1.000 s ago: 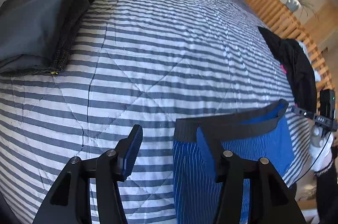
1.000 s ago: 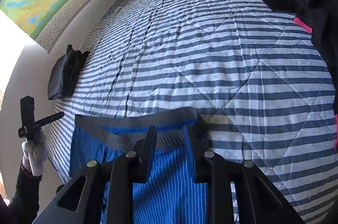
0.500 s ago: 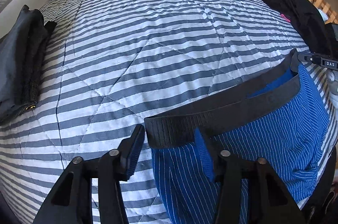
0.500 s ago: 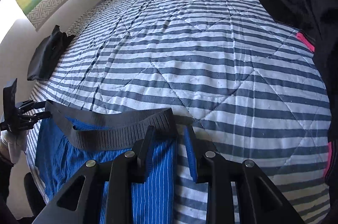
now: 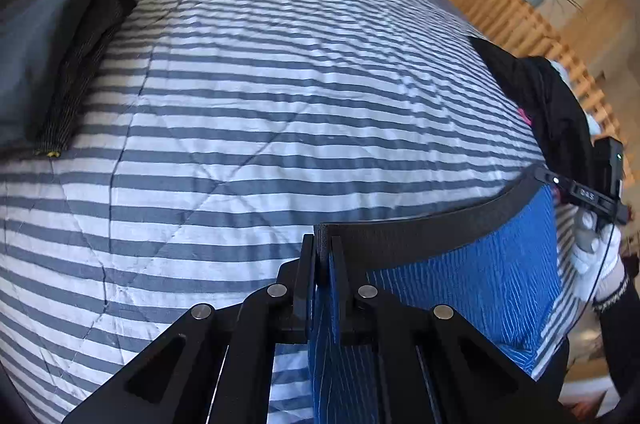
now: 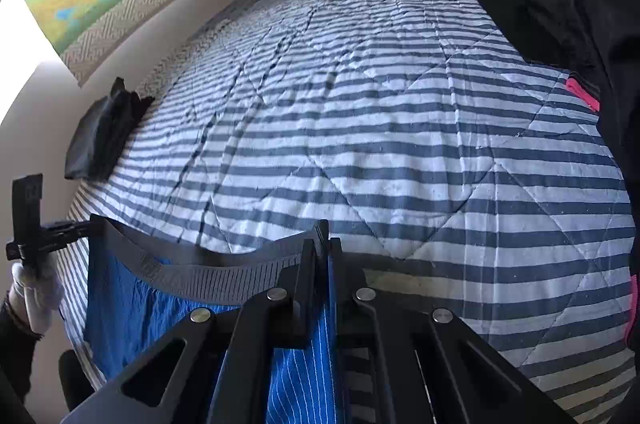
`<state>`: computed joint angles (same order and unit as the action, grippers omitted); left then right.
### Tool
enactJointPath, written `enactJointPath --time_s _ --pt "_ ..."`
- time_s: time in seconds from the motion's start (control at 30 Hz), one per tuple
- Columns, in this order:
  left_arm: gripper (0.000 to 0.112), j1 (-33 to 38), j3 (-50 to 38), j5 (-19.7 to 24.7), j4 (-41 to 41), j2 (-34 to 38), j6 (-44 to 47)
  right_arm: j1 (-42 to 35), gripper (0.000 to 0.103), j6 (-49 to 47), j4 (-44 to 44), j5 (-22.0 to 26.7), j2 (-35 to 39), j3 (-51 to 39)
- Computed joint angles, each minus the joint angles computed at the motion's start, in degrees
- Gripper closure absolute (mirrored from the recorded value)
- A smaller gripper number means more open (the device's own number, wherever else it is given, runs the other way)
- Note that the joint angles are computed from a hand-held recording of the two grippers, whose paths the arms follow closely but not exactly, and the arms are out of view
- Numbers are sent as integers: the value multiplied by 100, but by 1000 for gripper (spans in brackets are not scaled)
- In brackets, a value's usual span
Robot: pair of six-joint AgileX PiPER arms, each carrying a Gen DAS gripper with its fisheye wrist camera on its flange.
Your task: Fold small clothes
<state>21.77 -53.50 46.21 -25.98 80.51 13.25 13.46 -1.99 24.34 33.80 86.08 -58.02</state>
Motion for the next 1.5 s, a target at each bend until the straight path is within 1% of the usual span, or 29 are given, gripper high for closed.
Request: enactJointPath --time_s 0.03,0.07,0.13,0.2,0.27,0.3,0.33,0.37,0.4,0.43,0.53,0.6,0.67,0.73,0.8,0.83,0.9,0.93,0.97,1.0,1.03,1.07,1.13,1.2,1.27,1.3,1.37,1.43,1.5 --pt "107 72 -21 22 -92 129 59 2 99 102 -52 31 127 -95" --pt "107 52 -6 -31 -109 195 65 97 99 370 -333 63 307 -229" --pt "107 -232 -4 -224 308 318 -278 336 99 979 -1032 140 626 -465" --pt "106 -392 32 -354 525 366 -438 397 98 1170 -1224 134 781 -525" --pt "101 -454 5 -330 718 358 -516 331 96 1078 -1132 170 807 -559" --pt "95 -425 -41 -246 787 361 -573 279 94 1056 -1115 227 808 -577" --pt "85 -368 -92 -174 886 365 -658 214 90 1093 -1149 294 762 -581" --pt "74 -350 -115 -149 1098 302 -853 143 85 1177 -1212 302 627 -519" --pt "72 -341 -81 -163 1328 161 -1026 71 84 1227 -1225 306 468 -439" --pt "72 -343 -55 -145 1547 4 -1173 -21 84 1258 -1209 369 265 -338" --pt "72 -338 -5 101 1817 -456 -1344 -382 84 573 -392 728 -391 94" --pt "72 -427 83 221 1880 -818 -1393 -389 84 426 -241 978 -963 534" --pt "72 -634 153 368 1841 -1148 -1519 -180 82 581 -303 1231 -1482 1006" --pt "72 -1048 252 482 1837 -1474 -1754 143 76 995 -534 1372 -1744 1361" --pt "72 -1746 305 547 1932 -1676 -2248 707 75 1782 -1124 1378 -1893 1644" --pt "72 -2092 323 566 1912 -1721 -2428 1052 75 2227 -1501 1235 -2089 1788" --pt "72 -3019 306 540 2161 -1732 -3135 1356 76 2509 -1683 1304 -2146 1767" --pt "72 -3532 268 516 2351 -1671 -3557 1483 84 2640 -1752 1321 -2159 1732" --pt "72 -4019 227 486 2543 -1606 -3968 1679 101 2909 -1994 1378 -2109 1645" --pt "72 -4533 131 452 2785 -1476 -4421 1993 101 3396 -2453 1503 -2061 1519" --pt "72 -4985 -8 432 3037 -1302 -4821 2122 101 3653 -2715 1624 -2086 1424" --pt "72 -5344 -171 394 3226 -1085 -5126 2090 101 3746 -2748 1682 -2151 1370" --pt "72 -5934 -587 304 3368 -564 -5411 1601 100 3245 -2146 1630 -2378 1448" --pt "71 -6472 -1183 317 3616 57 -5685 1111 98 2664 -1658 1802 -2554 1472" --pt "69 -6777 -1848 311 3660 709 -5672 756 96 2396 -1374 1923 -2906 1579" --pt "67 -6840 -2251 295 3589 1103 -5555 353 94 2077 -1054 2027 -3119 1647" --pt "58 -6943 -3082 370 3398 1855 -5289 -561 87 1290 -352 2285 -3369 1729" --pt "56 -7035 -4096 596 3282 2699 -5093 -1087 87 897 -127 2486 -3453 1681" --pt "55 -7134 -5242 1060 3372 3547 -4962 -1663 86 310 210 2662 -3454 1644"
